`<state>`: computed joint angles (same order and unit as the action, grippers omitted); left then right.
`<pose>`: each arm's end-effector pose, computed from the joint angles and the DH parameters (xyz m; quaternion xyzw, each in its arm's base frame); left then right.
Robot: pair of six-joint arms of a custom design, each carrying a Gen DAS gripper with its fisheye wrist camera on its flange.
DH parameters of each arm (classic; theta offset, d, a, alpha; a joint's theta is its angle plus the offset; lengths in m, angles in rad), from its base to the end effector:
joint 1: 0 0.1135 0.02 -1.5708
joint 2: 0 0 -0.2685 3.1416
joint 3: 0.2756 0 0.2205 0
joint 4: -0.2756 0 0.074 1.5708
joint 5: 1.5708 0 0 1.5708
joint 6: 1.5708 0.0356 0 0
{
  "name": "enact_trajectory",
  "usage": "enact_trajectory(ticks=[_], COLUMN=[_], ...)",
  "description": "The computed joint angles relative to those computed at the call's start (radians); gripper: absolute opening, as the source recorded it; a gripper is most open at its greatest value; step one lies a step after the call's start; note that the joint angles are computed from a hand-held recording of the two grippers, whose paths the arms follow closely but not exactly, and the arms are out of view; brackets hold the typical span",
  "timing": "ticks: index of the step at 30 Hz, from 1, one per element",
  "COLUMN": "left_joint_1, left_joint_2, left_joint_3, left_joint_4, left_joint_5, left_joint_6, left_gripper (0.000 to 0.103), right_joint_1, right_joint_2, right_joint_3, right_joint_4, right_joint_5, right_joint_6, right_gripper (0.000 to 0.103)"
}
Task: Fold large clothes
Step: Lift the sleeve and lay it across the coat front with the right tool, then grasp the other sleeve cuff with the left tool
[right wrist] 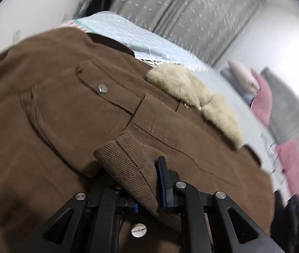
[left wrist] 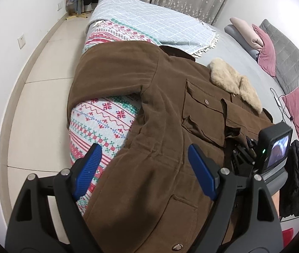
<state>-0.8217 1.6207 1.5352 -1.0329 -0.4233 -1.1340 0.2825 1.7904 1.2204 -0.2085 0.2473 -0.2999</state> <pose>0.2126 -0.2071 0.3276 -0.1947 0.9339 -0.0674 0.2923 0.3547 0.0939 0.2354 -0.2173 0.8906 -0.1171 0.3819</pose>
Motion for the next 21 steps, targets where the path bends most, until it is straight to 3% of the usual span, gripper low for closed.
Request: enact_trajectory(ticks=[4,7,10,12,15,17,21], left_joint_1=[0.032,0.078,0.107,0.127,0.163,0.201,0.338], left_joint_2=[-0.045,-0.125,-0.174,-0.203,-0.248,-0.287,-0.391], left_joint_3=[-0.057,-0.146,-0.197,-0.228,-0.280,-0.324,-0.466], left_joint_4=[0.047,0.095,0.119,0.143,0.179,0.210,0.348], left_joint_5=[0.038,0.066,0.087,0.108,0.139,0.172,0.292], left_joint_6=[-0.004,-0.044,-0.066,-0.066,-0.061,-0.059,-0.044], left_gripper=[0.084,0.084,0.084,0.084,0.084,0.084,0.084], right_joint_1=[-0.046,-0.065,-0.079,-0.067,-0.038,-0.033,-0.067], right_joint_2=[0.055,0.026,-0.067,-0.085,0.018,0.014,-0.015], right_joint_3=[0.129,0.147,0.079,0.060,0.119,0.091,0.166], right_joint_4=[-0.154,-0.234,-0.195,-0.189,-0.258,-0.213,-0.347], right_joint_5=[-0.147,-0.232,-0.351,-0.384,-0.330,-0.325,-0.422], right_joint_6=[0.122,0.168,0.185,0.206,0.212,0.212,0.237], right_gripper=[0.026,0.035,0.049,0.049,0.051,0.052,0.052])
